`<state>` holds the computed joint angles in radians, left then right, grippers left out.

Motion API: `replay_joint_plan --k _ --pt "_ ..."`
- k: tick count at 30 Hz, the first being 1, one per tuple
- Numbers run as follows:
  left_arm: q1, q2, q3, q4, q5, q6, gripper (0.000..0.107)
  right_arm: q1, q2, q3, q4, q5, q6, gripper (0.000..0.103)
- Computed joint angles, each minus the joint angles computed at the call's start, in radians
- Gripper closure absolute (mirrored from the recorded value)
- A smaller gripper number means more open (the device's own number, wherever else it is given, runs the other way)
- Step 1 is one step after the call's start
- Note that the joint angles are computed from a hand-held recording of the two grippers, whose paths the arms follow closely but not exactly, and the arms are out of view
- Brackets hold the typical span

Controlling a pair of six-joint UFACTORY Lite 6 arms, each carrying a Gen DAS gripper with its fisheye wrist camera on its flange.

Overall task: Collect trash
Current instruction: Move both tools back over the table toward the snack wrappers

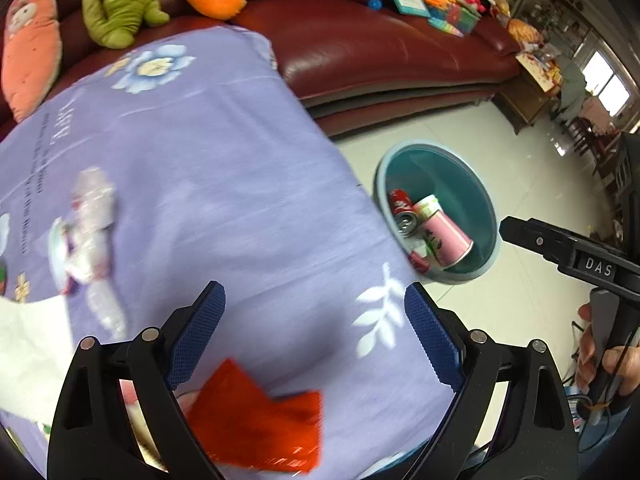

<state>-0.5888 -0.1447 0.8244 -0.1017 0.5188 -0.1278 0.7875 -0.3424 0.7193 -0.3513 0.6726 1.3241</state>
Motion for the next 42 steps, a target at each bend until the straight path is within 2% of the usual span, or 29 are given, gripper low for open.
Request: replay_joint_plan --k 6,13,22,26,32,42 --pt "0.172 -0.232 -0.139 -0.058 0.080 0.151 0.015 0.143 0.163 0.181 -0.046 0.046 0.076 0.024" --pt "0.563 -0.457 -0.240 -0.223 0.248 0.555 0.015 0.264 0.397 0.429 -0.032 0.092 0.059 0.024" --pt "1.218 -0.535 -0.290 -0.392 0.509 1.143 0.015 0.357 0.651 0.736 0.010 0.156 -0.014 0.024" --pt "1.451 -0.495 -0.299 -0.409 0.568 1.317 0.015 0.386 0.727 0.826 0.024 0.171 -0.028 0.024" --pt "1.598 -0.384 -0.329 -0.422 0.551 1.403 0.015 0.415 0.781 0.872 0.047 0.164 -0.026 0.024" --pt "1.576 -0.462 -0.441 -0.443 0.550 1.440 0.020 0.423 0.752 0.813 0.049 0.126 0.007 0.024"
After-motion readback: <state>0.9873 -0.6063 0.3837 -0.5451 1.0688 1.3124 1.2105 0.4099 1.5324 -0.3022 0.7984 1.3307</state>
